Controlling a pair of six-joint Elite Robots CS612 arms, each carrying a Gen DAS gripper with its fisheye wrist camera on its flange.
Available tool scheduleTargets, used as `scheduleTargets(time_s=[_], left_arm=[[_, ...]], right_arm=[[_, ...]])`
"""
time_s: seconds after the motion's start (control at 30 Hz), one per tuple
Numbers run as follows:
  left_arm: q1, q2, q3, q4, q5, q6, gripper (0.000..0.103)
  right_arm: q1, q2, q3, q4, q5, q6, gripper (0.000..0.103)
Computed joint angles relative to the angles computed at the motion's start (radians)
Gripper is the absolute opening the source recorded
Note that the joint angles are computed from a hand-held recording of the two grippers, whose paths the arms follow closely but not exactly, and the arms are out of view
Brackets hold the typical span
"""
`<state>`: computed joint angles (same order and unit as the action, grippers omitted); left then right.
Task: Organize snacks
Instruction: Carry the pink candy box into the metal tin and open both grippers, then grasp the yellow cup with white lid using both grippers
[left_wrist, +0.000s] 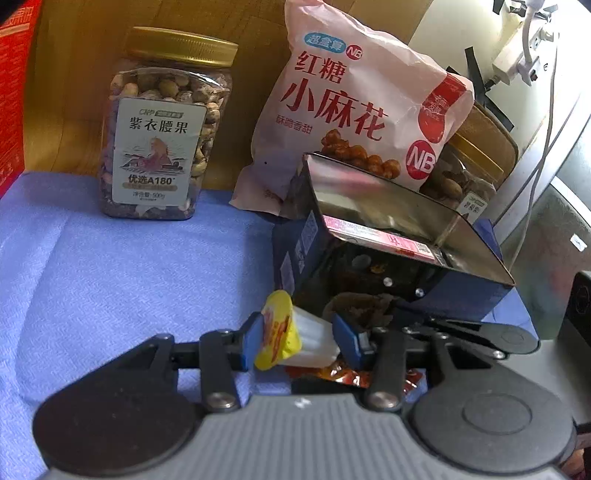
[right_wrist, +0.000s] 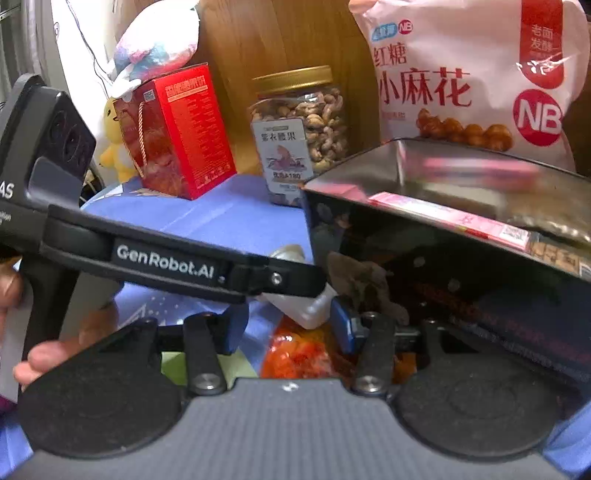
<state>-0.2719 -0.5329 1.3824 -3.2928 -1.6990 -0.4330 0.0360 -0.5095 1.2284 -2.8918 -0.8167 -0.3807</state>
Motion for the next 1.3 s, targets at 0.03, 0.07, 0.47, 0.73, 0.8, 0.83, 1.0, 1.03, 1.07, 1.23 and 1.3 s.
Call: scheduleTargets(time_s=[0.03,0.07,0.47,0.73,0.8,0.83,1.0,1.03,1.07,1.23,1.3], left_arm=[[-0.001,-0.003,0.005,-0.004,0.004,0.001,0.040],[-0.003,-0.007,0.013,-0.009,0.007,0.005,0.039],[-0.041,-0.124,0.277,-0.257,0.067,0.053,0.036],[-0.056,-0.161,0.405,-0.308,0.042,0.045,0.037],[-0.057,-0.161,0.419,-0.328,0.037,0.030,0.038],[-0.058,-0.162,0.424,-0.334,0.036,0.023,0.038],[-0.061,-0.168,0.440,-0.361,0.037,0.024,0.041],[-0.061,-0.169,0.445,-0.369,0.036,0.019,0.043],[-0.061,-0.170,0.450,-0.378,0.035,0.013,0.045],[-0.051,-0.176,0.473,-0.406,0.039,-0.025,0.048],[-0.043,-0.177,0.481,-0.413,0.030,-0.053,0.048]], right_arm=[[0.002,0.000,0.002,-0.009,-0.005,0.000,0.051],[0.002,-0.003,0.011,-0.029,-0.009,0.005,0.050],[-0.017,-0.103,0.249,-0.319,0.095,-0.057,0.049],[-0.013,-0.153,0.366,-0.314,0.122,-0.151,0.047],[-0.016,-0.157,0.387,-0.347,0.128,-0.146,0.048],[-0.018,-0.159,0.395,-0.358,0.127,-0.144,0.048],[-0.025,-0.163,0.411,-0.388,0.117,-0.085,0.047],[-0.026,-0.163,0.412,-0.394,0.115,-0.070,0.047],[-0.029,-0.163,0.414,-0.400,0.116,-0.055,0.047],[-0.043,-0.162,0.426,-0.418,0.125,0.015,0.049],[-0.046,-0.163,0.427,-0.404,0.124,0.022,0.053]])
